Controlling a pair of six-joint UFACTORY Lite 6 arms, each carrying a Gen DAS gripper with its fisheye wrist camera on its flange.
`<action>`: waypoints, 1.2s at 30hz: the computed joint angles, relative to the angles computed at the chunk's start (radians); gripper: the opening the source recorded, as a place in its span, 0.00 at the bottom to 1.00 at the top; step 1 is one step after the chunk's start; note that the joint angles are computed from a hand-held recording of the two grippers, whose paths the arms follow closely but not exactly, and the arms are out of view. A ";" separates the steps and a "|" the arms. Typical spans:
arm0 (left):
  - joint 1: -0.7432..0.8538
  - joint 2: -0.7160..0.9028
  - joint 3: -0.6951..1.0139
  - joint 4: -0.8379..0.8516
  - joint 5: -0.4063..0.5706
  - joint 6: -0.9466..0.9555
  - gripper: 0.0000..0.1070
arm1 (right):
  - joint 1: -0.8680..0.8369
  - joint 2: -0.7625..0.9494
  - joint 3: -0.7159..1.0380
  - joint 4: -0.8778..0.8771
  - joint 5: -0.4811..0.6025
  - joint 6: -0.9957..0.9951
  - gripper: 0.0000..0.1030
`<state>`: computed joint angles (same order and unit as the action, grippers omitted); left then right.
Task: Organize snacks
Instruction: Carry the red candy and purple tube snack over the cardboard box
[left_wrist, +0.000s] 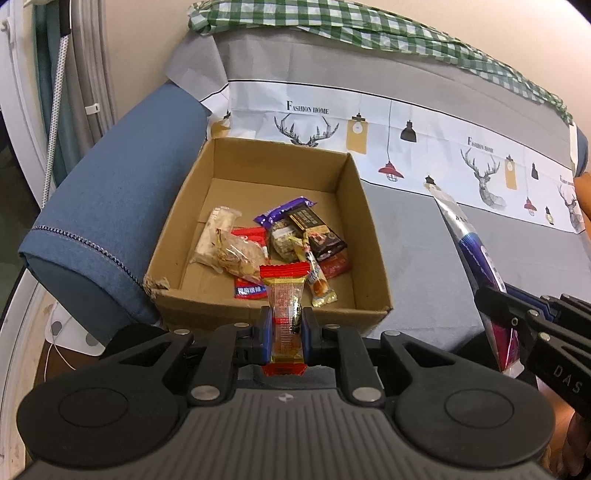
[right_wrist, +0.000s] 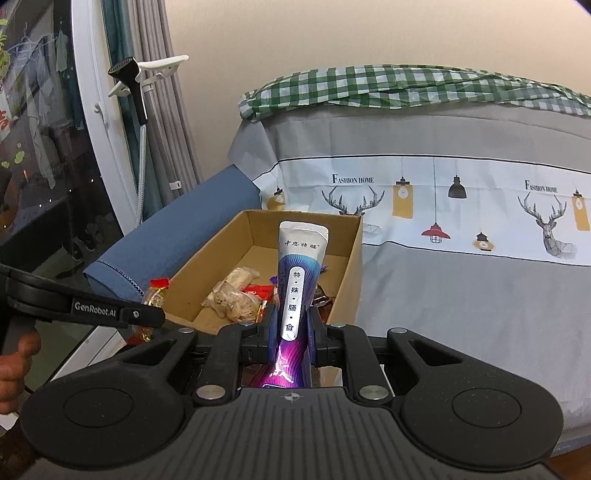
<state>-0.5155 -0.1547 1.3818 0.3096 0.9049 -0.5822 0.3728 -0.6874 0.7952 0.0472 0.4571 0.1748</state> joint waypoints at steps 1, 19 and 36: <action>0.015 0.011 0.011 -0.007 -0.005 0.015 0.16 | 0.004 0.018 0.007 -0.005 -0.009 0.003 0.16; 0.229 0.340 0.371 -0.114 -0.004 0.244 0.16 | -0.029 0.417 0.240 0.265 -0.128 -0.259 0.16; 0.296 0.869 0.977 -0.179 0.124 0.373 0.16 | -0.057 0.830 0.524 0.455 -0.164 -0.451 0.16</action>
